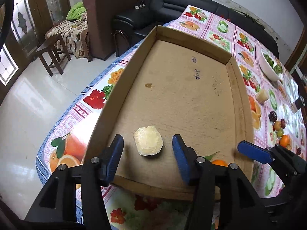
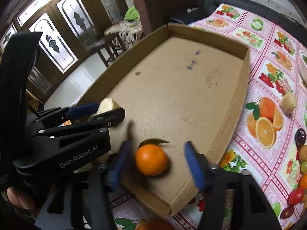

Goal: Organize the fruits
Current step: 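Open the left tool to drop the chunk while the right tool releases the mandarin, then grasp a red date with the left tool while the right tool grasps a dark red plum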

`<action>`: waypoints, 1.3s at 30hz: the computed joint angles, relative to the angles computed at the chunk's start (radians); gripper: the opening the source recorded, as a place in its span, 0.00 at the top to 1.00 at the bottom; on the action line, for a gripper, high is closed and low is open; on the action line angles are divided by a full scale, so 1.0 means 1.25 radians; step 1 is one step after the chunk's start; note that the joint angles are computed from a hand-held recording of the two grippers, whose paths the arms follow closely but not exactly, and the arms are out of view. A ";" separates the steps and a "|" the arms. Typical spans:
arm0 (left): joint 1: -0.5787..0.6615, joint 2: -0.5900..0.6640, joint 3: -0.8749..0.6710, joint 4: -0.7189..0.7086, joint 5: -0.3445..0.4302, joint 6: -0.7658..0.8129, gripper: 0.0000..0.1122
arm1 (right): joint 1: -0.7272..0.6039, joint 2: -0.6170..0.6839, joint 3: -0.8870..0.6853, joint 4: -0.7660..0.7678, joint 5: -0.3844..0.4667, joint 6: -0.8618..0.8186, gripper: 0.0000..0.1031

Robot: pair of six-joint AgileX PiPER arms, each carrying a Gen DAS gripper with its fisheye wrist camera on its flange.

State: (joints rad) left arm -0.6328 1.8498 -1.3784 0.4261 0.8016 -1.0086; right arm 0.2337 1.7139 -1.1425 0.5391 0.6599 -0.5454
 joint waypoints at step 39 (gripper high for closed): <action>-0.259 0.216 -0.423 -0.151 0.112 0.162 0.54 | -0.841 -0.284 0.326 0.279 0.141 -0.457 0.35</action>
